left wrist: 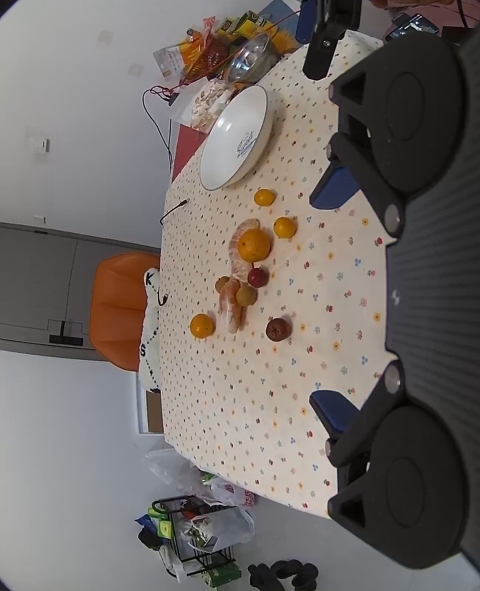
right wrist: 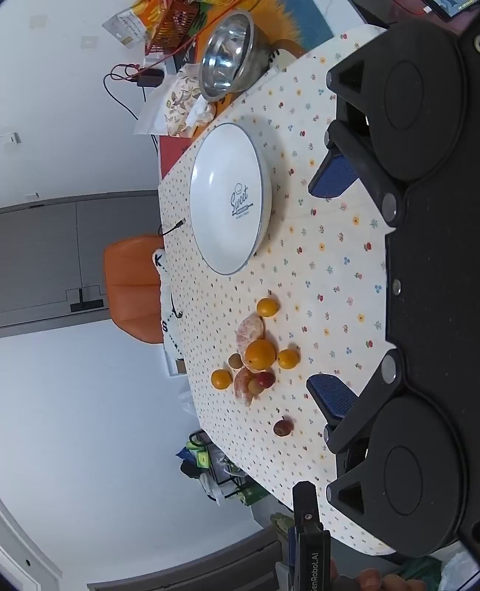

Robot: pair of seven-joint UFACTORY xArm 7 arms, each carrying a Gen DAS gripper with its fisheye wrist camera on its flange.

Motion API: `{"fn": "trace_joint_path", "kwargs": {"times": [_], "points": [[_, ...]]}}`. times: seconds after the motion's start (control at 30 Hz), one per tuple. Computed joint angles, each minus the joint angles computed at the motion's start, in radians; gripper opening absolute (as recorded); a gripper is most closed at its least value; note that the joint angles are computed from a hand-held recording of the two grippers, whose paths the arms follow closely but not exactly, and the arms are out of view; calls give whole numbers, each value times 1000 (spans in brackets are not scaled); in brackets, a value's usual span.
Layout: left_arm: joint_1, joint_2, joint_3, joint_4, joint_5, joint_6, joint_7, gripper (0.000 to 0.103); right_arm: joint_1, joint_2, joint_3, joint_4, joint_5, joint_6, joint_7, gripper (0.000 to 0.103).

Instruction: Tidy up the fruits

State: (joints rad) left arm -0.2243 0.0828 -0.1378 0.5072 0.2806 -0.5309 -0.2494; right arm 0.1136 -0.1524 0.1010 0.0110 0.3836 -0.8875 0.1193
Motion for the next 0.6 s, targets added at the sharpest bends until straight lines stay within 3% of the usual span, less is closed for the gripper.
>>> {"fn": "trace_joint_path", "kwargs": {"times": [0.27,0.37,0.6], "points": [[8,-6,5,-12,8,-17,-2,103,1,7,-5,-1,-27,-30,7,103],[13,-10,7,-16,23,-22,-10,103,-14,-25,-24,0,-76,5,21,103],[24,-16,14,-21,41,-28,-30,103,6,-14,23,19,-13,11,-10,103]]}}
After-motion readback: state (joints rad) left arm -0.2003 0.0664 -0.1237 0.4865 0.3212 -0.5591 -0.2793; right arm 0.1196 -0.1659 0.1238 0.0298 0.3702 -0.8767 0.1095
